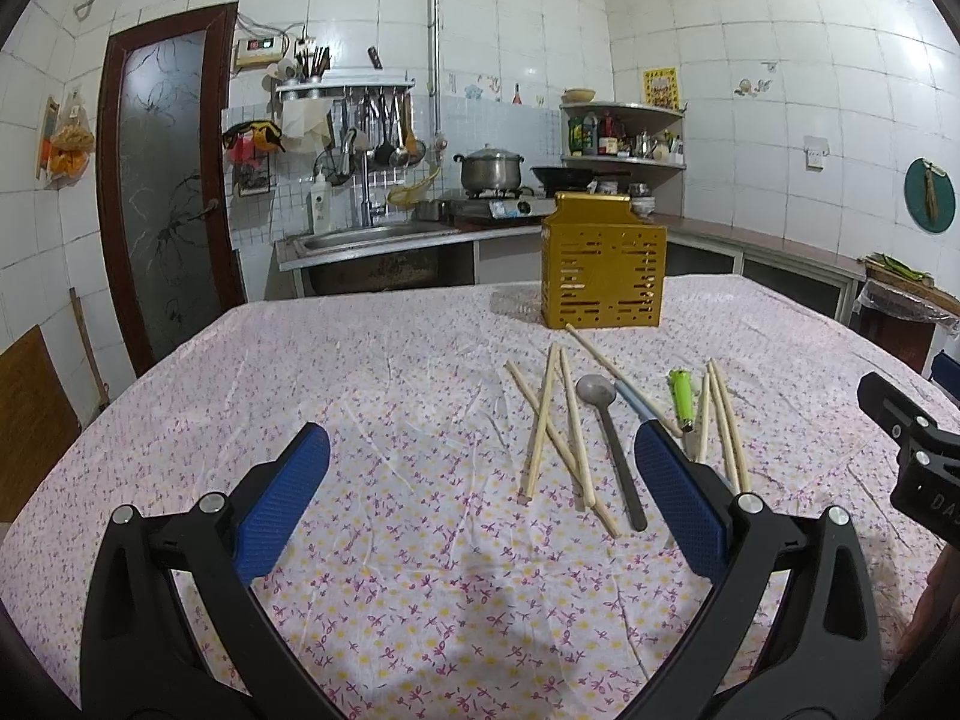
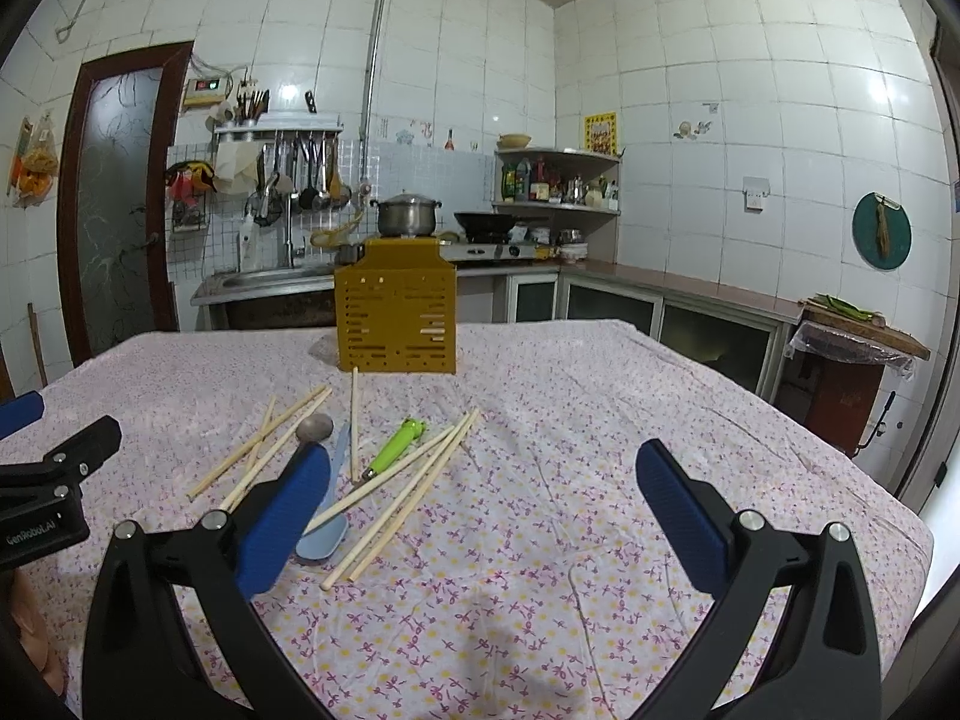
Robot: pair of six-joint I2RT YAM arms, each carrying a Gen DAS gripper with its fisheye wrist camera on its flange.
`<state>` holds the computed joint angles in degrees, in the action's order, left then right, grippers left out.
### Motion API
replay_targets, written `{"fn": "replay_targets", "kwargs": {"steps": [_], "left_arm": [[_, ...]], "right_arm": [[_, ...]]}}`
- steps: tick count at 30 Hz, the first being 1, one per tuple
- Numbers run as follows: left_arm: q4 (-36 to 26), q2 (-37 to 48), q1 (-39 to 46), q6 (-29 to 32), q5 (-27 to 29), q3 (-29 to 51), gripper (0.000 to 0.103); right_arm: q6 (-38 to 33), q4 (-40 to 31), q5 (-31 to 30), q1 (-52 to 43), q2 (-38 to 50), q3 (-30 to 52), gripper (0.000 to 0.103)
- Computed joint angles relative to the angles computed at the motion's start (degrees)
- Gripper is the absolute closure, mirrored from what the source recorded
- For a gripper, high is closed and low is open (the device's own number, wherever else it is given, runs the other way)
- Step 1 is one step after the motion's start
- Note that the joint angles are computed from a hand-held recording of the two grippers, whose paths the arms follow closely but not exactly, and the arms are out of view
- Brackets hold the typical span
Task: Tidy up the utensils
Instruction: 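Lower the right tool toward a chopstick while the left tool approaches another chopstick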
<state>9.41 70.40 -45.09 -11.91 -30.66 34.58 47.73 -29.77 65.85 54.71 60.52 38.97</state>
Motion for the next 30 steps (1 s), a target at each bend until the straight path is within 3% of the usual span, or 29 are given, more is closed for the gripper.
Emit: {"fn": "replay_targets", "kwargs": {"steps": [4,6,10,13,23,30], "left_arm": [[-4.99,2.58,1.99,-1.36,1.89,3.95,0.005],[-7.34,4.16,3.34,-1.56,3.63,6.18,0.005],[-14.44,9.39,8.11,-2.08,11.94,13.43,0.005],[-17.32,13.36,11.27,-2.20,16.66,18.68,0.005],[-22.36,29.45,13.29,1.25,16.92,37.14,0.005],[-26.28,38.03,14.77,0.46,18.65,47.71,0.005]], "right_arm": [[-4.07,1.82,-6.33,-4.54,0.88,1.28,0.004],[-6.32,2.70,-13.31,-9.66,1.90,2.53,0.004],[-9.79,4.43,-22.09,-17.98,6.08,5.40,0.004],[-13.37,6.15,-23.39,-20.54,10.46,8.11,0.004],[-17.24,8.66,-33.02,-31.72,25.26,17.28,0.004],[-18.85,7.75,-34.36,-35.80,33.29,24.58,0.004]]}}
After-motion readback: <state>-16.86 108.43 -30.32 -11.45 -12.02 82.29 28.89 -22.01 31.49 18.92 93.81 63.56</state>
